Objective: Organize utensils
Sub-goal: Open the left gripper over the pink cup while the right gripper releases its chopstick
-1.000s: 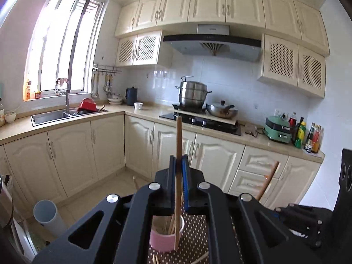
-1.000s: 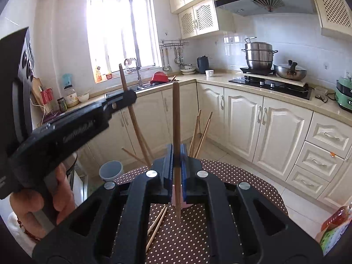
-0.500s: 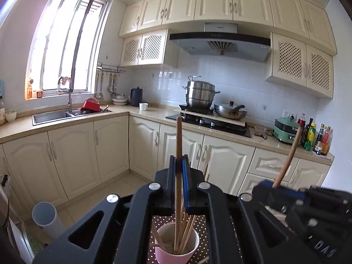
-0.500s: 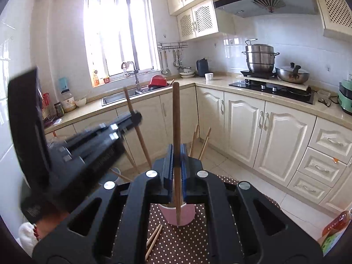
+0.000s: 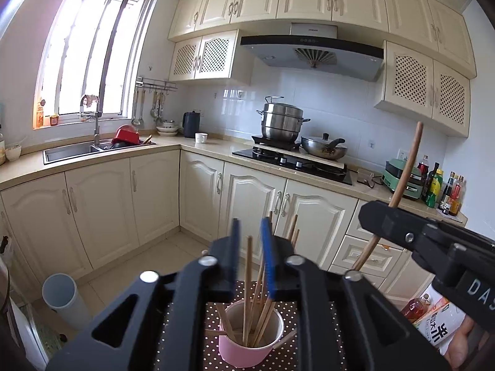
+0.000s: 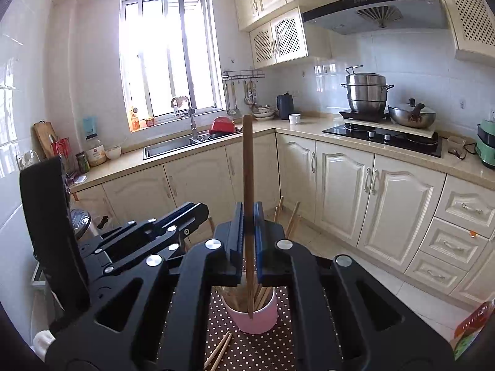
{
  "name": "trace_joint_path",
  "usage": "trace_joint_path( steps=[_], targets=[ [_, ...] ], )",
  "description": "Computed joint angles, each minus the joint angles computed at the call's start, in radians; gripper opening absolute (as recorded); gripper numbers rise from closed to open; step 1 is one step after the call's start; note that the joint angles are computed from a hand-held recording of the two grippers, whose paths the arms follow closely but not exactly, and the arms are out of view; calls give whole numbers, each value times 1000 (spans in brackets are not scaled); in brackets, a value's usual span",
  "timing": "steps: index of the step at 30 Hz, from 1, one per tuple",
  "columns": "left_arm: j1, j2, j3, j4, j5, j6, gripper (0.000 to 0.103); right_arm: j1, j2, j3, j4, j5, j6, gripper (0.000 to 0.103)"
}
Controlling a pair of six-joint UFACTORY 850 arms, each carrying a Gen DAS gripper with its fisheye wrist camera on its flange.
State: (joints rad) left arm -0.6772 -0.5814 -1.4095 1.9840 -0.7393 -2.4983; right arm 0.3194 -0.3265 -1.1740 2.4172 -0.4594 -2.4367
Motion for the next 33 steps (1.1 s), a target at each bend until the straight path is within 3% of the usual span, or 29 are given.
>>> trace_joint_path(
  steps=[5, 7, 18, 26, 33],
  targets=[
    [-8, 18, 21, 9, -21, -2, 24, -1, -6, -9, 11, 0, -5, 6],
    [-13, 24, 27, -3, -44, 10, 34, 1, -3, -6, 34, -4, -22, 6],
    [-28, 64, 71, -100, -161, 57, 57, 6, -14, -7, 151, -36, -98, 6],
    [-25, 79, 85, -117, -176, 75, 60, 30, -35, -12, 238, -29, -204, 6],
    [-22, 77, 89, -117, -160, 80, 60, 36, -66, -21, 205, 8, -178, 6]
  ],
)
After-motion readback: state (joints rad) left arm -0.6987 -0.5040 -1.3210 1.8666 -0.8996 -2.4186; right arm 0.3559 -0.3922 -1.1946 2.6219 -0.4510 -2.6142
